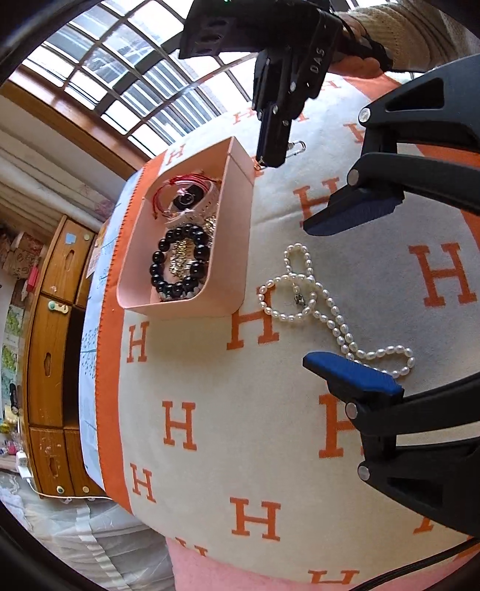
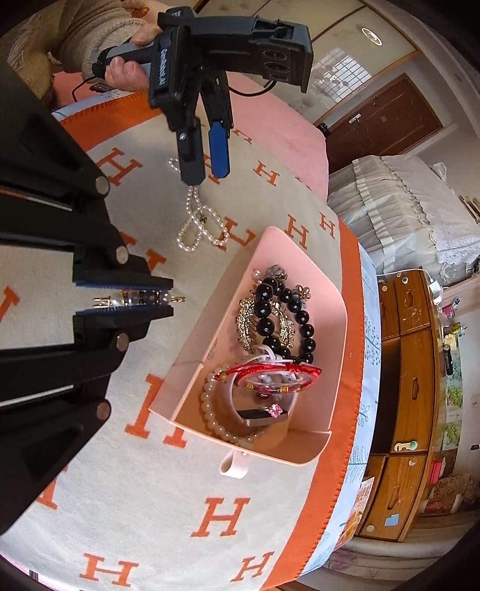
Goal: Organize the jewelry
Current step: 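Carry the necklace and brooch pin over the pink box and open both tools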
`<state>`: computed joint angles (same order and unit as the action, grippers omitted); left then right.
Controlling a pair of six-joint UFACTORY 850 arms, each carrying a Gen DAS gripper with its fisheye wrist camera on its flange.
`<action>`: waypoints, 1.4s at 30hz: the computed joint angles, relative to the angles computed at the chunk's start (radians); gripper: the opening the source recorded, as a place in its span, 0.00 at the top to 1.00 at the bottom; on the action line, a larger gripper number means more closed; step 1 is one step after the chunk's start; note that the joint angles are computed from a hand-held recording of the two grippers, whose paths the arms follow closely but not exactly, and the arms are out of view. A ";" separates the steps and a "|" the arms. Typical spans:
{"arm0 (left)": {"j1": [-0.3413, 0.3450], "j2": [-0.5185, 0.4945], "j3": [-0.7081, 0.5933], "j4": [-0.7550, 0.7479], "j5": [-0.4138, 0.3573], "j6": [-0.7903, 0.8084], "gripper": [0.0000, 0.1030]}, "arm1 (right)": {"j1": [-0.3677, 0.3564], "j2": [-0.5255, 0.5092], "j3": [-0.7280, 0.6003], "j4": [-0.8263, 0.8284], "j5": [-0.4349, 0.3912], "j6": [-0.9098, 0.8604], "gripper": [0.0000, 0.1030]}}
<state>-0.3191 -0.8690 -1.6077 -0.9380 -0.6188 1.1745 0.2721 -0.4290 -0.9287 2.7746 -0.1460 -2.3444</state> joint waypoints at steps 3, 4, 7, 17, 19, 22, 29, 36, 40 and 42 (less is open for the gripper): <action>-0.025 -0.013 -0.007 0.069 0.034 -0.013 0.38 | 0.003 0.009 0.018 0.020 -0.026 -0.013 0.93; -0.032 -0.015 -0.009 0.091 0.041 -0.016 0.38 | 0.004 0.012 0.023 0.019 -0.033 -0.010 0.93; -0.052 -0.014 -0.005 0.160 0.083 -0.023 0.42 | 0.004 0.021 0.035 0.030 -0.049 -0.020 0.93; -0.099 -0.058 -0.112 0.480 0.072 -0.207 0.77 | -0.010 0.012 0.044 0.002 -0.106 0.036 0.93; -0.101 -0.074 -0.146 0.523 0.045 -0.264 0.90 | -0.011 0.009 0.047 0.007 -0.115 0.037 0.93; -0.101 -0.078 -0.154 0.514 0.037 -0.295 0.92 | -0.013 0.012 0.054 0.014 -0.132 0.039 0.93; -0.057 -0.028 -0.124 0.242 -0.029 -0.183 0.93 | -0.020 0.058 0.089 0.100 -0.192 -0.017 0.93; -0.049 0.094 -0.076 0.011 -0.016 -0.037 0.93 | -0.026 0.116 0.088 0.233 -0.232 -0.130 0.93; -0.059 0.116 -0.115 -0.074 0.012 -0.010 0.93 | -0.034 0.132 0.063 0.297 -0.243 -0.189 0.93; -0.064 0.107 -0.152 -0.102 0.025 -0.013 0.93 | -0.037 0.133 0.048 0.330 -0.251 -0.212 0.93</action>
